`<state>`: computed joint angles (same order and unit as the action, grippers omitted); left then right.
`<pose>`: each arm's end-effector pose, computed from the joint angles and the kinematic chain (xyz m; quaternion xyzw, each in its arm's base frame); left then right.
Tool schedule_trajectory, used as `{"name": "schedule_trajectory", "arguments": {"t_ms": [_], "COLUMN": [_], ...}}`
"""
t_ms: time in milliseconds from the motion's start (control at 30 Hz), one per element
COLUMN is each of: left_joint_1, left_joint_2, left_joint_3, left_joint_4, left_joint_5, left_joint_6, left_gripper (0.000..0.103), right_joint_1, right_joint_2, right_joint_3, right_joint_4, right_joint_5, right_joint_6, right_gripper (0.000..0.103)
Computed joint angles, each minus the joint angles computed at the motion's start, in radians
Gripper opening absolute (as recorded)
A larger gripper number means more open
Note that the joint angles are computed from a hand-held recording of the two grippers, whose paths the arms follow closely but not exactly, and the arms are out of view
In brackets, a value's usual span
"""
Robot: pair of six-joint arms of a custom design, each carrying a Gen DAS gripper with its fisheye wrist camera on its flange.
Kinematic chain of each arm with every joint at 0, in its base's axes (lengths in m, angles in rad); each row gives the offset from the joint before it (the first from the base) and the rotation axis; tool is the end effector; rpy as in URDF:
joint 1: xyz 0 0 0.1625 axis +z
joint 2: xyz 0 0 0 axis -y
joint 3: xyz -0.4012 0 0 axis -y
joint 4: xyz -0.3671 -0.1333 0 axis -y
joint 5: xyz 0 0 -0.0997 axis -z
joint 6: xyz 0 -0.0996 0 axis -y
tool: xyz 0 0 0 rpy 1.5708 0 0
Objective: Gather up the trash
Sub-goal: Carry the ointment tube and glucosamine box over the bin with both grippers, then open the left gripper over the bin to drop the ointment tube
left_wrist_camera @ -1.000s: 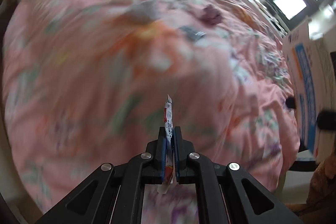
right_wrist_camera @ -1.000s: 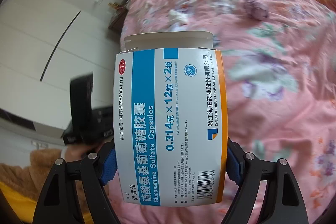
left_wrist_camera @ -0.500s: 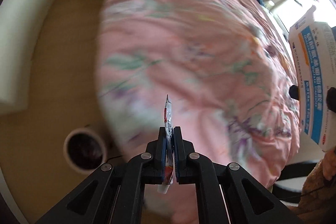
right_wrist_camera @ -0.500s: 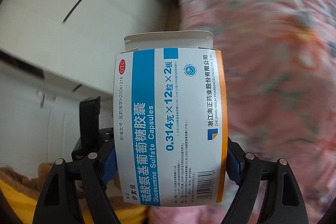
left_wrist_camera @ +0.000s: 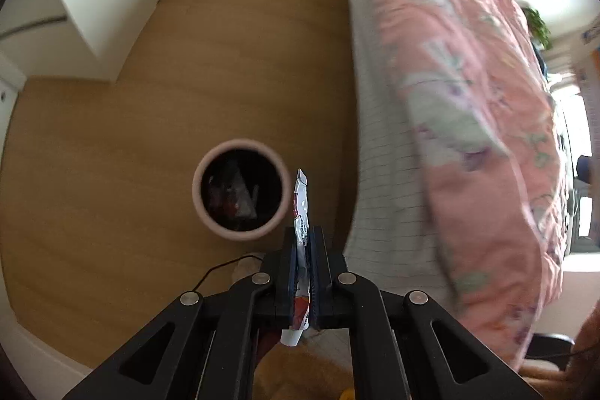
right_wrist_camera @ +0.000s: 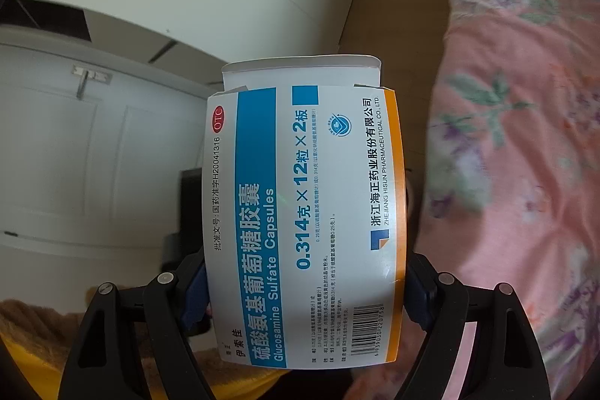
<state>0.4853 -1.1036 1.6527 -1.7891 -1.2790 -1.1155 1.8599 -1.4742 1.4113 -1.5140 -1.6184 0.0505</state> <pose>-0.4173 -0.4031 0.2065 0.0093 0.9761 -0.0540 0.2102 0.2673 -0.4477 0.4860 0.1189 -0.9926 0.0070 0.0229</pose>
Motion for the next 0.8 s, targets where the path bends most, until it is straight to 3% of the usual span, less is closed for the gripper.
{"name": "schedule_trajectory", "arguments": {"t_ms": [200,667,700,767,800], "left_joint_1": [0.078,0.197,0.204,0.213,0.215], "left_joint_2": [0.020,0.147,0.152,0.163,0.165], "left_joint_3": [0.116,0.130,0.130,0.124,0.124], "left_joint_4": [-0.153,-0.236,-0.229,-0.215,-0.206], "left_joint_5": [0.003,-0.016,-0.025,-0.030,-0.026], "left_joint_6": [0.038,0.082,0.077,0.068,0.063], "left_gripper": [0.006,0.007,0.010,0.033,0.056], "right_joint_1": [0.008,-0.017,-0.021,-0.026,-0.027], "right_joint_2": [0.022,0.043,0.044,0.046,0.044], "right_joint_3": [0.016,0.054,0.057,0.062,0.066], "right_joint_4": [0.004,-0.023,-0.024,-0.023,-0.022], "right_joint_5": [-0.029,-0.042,-0.041,-0.038,-0.035], "right_joint_6": [0.060,0.127,0.127,0.129,0.131], "right_gripper": [0.082,0.082,0.082,0.082,0.082]}}
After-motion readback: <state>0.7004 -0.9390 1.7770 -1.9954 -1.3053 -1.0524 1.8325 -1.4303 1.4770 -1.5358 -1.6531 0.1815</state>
